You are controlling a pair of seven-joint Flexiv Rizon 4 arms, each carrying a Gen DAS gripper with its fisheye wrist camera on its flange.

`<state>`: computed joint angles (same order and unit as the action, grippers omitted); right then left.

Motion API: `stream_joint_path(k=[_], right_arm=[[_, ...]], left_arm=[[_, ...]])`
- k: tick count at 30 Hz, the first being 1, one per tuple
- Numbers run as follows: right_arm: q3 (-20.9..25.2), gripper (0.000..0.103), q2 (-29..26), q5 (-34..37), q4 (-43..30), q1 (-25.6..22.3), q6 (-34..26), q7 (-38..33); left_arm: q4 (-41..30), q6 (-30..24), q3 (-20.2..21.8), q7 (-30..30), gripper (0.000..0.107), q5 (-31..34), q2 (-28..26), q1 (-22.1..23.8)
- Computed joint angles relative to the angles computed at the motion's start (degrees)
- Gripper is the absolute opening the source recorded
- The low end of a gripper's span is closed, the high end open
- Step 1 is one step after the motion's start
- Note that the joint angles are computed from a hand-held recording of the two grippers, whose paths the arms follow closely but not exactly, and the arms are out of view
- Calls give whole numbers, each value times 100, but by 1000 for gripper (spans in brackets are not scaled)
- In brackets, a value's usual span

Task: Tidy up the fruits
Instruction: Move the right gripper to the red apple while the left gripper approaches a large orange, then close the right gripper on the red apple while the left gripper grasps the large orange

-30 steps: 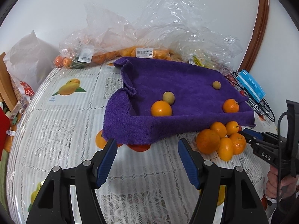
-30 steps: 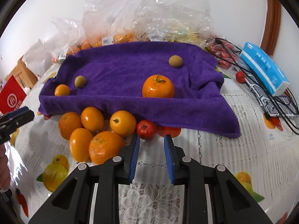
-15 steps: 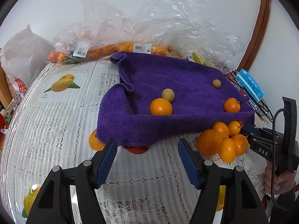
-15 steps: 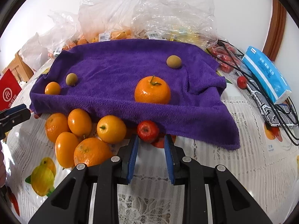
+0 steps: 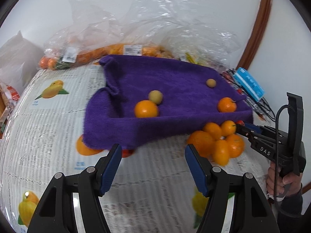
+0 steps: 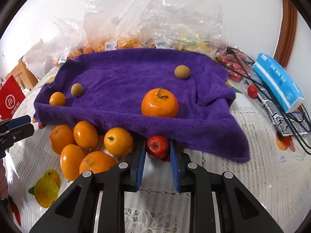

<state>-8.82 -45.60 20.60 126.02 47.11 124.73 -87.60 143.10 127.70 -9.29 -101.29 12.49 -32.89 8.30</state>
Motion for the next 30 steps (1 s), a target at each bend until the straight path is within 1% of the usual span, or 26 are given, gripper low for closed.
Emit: stream_joint_path(k=[3,7,9,12,13,15,17,18,19,21,23,25,28,30], right_arm=[[22,24,18,128,156,30,293,-69],[77,25,7,357,315,22,578,-195],[222,24,2,341,372,-137,672,-185],[437,25,-44,255,427,-380,829,-138],[505,25,-33,191,448,-474,819,-114],[663,25,-29,57,493,-675,949,-40],[786,25,-38,-72,523,-848,1064,28],[826,25,-37,-132,535,-909,1076,51],[875,25,-29,-221,544,-990,1067,85],[965,25,-12,-385,556,-1131,1044,165],[1037,25,-10,-525,568,-1250,1032,256],[1068,25,-12,-598,582,-1309,1053,325],[1110,25,-25,-712,602,-1403,1107,415],[1126,25,-31,-778,618,-1446,1136,454]], left_arm=[[-66,-63,-94,-16,66,5,-6,-77],[-233,-213,-92,32,66,-196,-49,-398],[-327,-301,-49,74,65,-362,-89,-600],[-469,-546,-140,67,64,-478,-154,-653],[-513,-635,-202,42,60,-495,-183,-625],[-580,-758,-419,-41,51,-408,-260,-430],[-614,-737,-531,-128,47,-361,-320,-325],[-635,-764,-676,-172,41,-248,-360,-160],[-644,-784,-784,-220,39,-175,-384,-43],[-643,-804,-750,-249,39,-203,-362,-92],[-589,-727,-569,-198,38,-261,-309,-274],[-512,-658,-516,-184,36,-233,-243,-282],[-355,-563,-210,-150,36,-439,-42,-570],[-374,-644,-214,-131,36,-451,-11,-562]])
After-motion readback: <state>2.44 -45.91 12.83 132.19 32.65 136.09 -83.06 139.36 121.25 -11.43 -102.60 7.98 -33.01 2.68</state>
